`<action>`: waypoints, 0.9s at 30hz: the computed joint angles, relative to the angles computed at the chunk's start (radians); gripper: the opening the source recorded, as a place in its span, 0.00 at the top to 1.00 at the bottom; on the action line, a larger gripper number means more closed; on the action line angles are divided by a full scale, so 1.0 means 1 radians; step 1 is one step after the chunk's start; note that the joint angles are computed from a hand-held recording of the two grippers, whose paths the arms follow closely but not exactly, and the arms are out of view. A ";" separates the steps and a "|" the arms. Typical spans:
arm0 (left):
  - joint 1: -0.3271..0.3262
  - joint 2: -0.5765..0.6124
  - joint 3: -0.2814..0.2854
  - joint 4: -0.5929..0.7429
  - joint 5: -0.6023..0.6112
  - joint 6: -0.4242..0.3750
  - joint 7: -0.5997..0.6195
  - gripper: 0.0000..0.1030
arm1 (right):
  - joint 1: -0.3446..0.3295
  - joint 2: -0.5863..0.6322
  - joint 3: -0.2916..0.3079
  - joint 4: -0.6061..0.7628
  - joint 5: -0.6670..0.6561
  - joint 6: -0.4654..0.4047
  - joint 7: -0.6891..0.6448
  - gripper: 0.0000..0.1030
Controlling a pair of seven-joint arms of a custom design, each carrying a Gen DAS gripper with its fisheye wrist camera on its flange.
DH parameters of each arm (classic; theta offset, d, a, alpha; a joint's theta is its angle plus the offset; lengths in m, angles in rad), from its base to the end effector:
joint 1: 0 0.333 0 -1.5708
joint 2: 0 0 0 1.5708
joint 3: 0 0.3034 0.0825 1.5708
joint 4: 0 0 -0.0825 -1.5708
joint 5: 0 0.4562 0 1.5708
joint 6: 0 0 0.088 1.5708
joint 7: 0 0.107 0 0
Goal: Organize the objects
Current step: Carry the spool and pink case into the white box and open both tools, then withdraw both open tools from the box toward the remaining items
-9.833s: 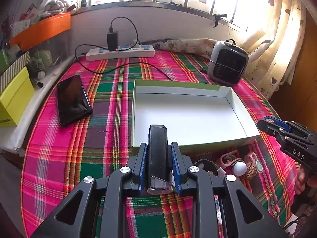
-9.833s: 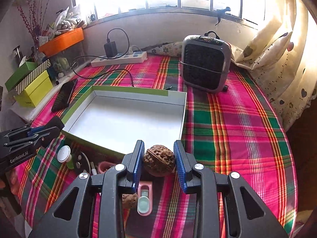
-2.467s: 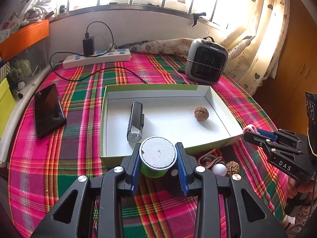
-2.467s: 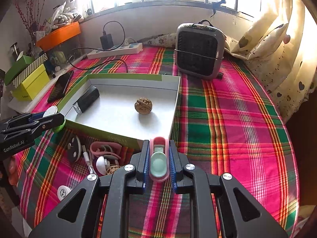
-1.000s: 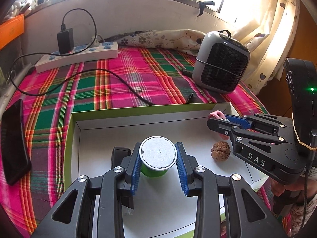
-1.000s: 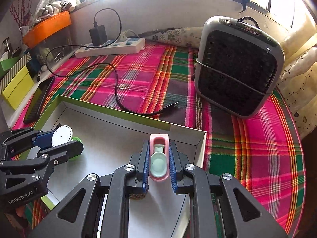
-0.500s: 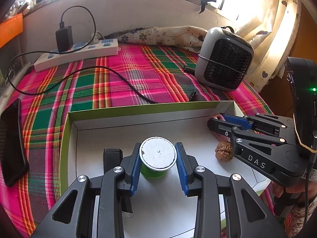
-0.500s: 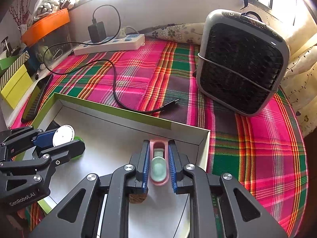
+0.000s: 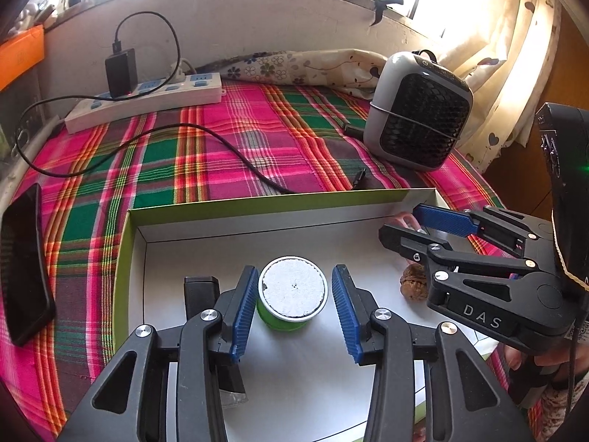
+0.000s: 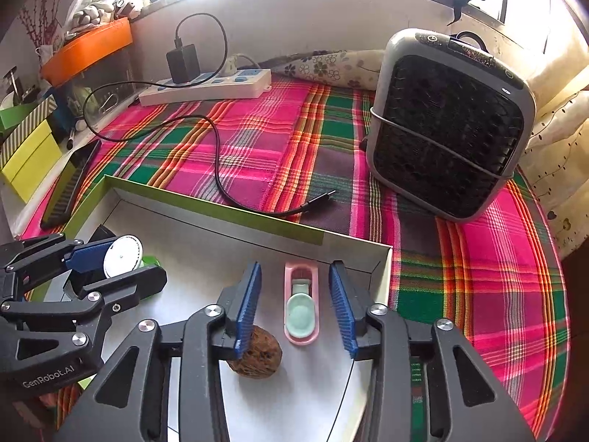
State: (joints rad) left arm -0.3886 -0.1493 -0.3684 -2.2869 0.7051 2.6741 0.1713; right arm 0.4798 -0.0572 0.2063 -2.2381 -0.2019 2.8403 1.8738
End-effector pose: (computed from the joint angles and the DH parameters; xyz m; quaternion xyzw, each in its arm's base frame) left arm 0.4162 -0.4229 0.4098 -0.6877 0.6371 -0.3004 0.1759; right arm 0.4732 0.4020 0.4144 -0.8266 0.4577 -0.1543 0.2889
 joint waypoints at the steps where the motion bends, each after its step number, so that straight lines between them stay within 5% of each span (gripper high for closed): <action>1: 0.000 -0.003 0.000 -0.002 0.001 0.000 -0.002 0.61 | 0.000 -0.003 0.000 -0.002 -0.005 0.001 0.005 0.53; 8: 0.000 -0.015 -0.006 -0.008 0.007 0.001 -0.011 0.52 | -0.003 -0.022 0.004 -0.020 0.008 0.008 0.019 0.52; 27: -0.015 -0.110 -0.042 -0.049 0.003 -0.051 -0.043 0.52 | -0.032 -0.143 0.046 -0.118 0.034 0.031 0.047 0.52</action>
